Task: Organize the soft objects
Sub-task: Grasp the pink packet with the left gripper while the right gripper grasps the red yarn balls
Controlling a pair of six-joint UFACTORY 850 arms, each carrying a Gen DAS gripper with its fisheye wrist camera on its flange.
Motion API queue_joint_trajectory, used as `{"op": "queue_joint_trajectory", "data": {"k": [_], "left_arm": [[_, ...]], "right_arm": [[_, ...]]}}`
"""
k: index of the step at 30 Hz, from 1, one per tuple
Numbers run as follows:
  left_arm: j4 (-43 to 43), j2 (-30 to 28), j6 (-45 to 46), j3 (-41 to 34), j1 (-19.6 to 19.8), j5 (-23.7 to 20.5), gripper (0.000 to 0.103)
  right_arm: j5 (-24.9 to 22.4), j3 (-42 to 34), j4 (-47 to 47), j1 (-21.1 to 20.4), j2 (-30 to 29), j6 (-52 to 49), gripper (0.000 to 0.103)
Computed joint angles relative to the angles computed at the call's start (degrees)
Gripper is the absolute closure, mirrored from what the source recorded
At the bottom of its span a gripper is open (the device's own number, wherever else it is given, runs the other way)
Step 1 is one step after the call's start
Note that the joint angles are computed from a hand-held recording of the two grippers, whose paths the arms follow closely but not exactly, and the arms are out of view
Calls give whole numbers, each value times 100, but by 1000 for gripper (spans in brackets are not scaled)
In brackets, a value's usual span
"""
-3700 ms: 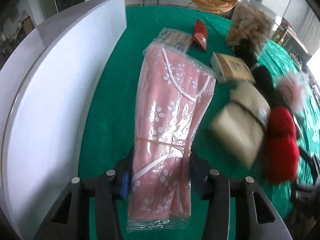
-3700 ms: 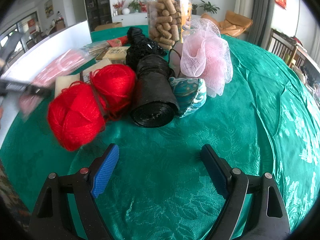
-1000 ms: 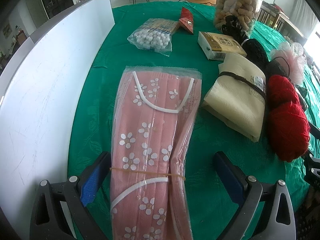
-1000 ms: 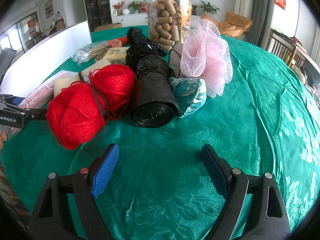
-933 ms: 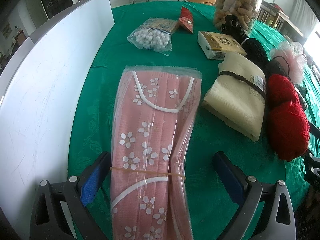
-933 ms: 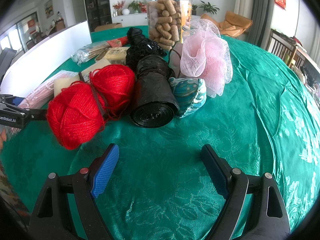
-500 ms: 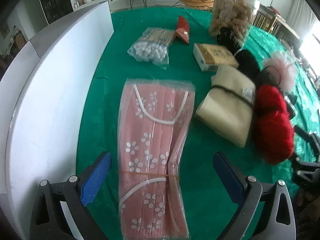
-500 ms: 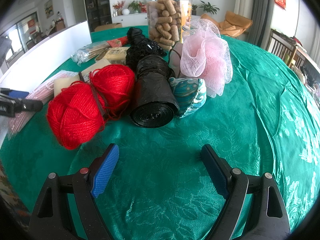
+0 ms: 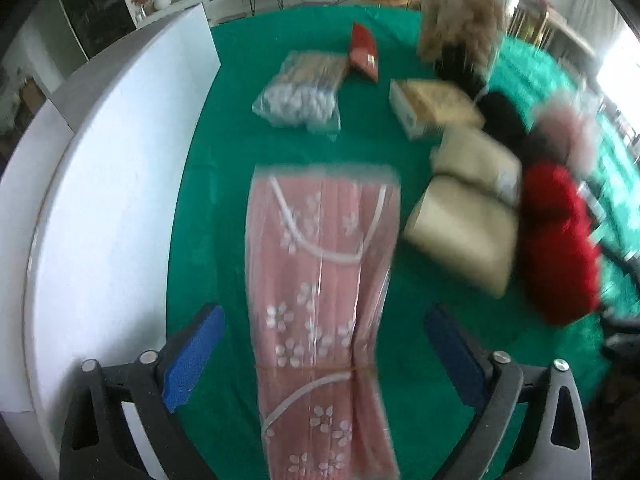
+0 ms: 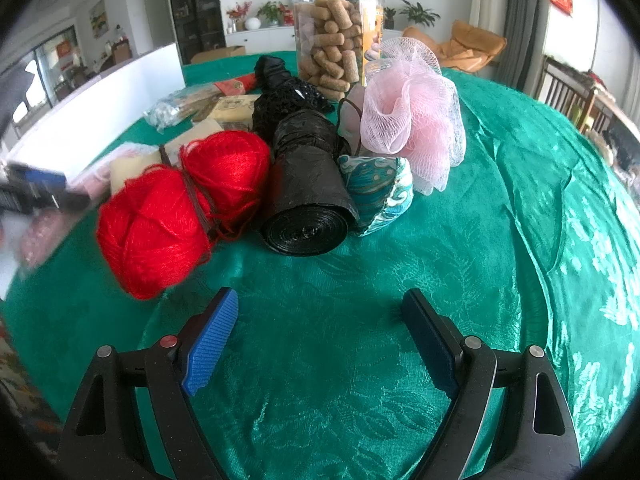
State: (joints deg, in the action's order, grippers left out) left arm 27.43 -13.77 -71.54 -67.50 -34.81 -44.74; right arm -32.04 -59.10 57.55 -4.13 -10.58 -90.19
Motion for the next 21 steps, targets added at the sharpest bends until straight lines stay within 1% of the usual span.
{"op": "queue_joint_trajectory", "data": {"k": [1,2,3,4,5,6,8,9,10,11,12,13,15,16,18,21], "left_arm": [[25,34,-98,89,-28,83,30],[-4,102,-231,214,-38,229,38],[32,163,-365,310,-52,305,49],[308,246,-680,420,-119,362,61],[355,315,-779,503,-139,459,62],[492,419,-999,622,-178,591,65],[705,532,-1311,744,-249,674,66],[812,568,-1470,785,-283,688,67],[934,625,-1658,840,-322,728,68],[1017,672,-1791,871,-342,763,68],[1140,744,-1975,913,-382,779,68],[1215,827,-2088,954,-431,762,68],[1377,966,-2258,993,-505,720,68],[1421,1013,-2296,983,-544,674,68],[1563,1113,-2443,1013,-612,597,68],[1704,1269,-2624,1084,-681,566,68]], "right_arm": [[-221,-85,20,-71,-60,103,17],[-412,-172,20,-132,-117,253,18],[-696,-298,17,-215,-204,488,18],[-1077,-486,-51,-304,-333,929,18],[-1434,-678,-160,-356,-455,1501,17],[-1639,-789,-215,-353,-523,1833,16],[-2402,-1108,-287,-247,-694,2481,16],[-2565,-1197,-327,-159,-732,2642,16],[-2722,-1341,-440,14,-801,2897,16],[-2745,-1492,-656,224,-886,3183,16],[-2667,-1567,-845,362,-938,3365,17],[-2400,-1692,-1267,624,-1031,3740,18],[-2100,-1761,-1633,830,-1144,4112,19],[-1923,-1727,-1546,861,-1104,4044,25],[-1902,-1746,-1666,882,-1092,4104,50],[-2150,-1752,-1533,745,-1043,4010,52]]}}
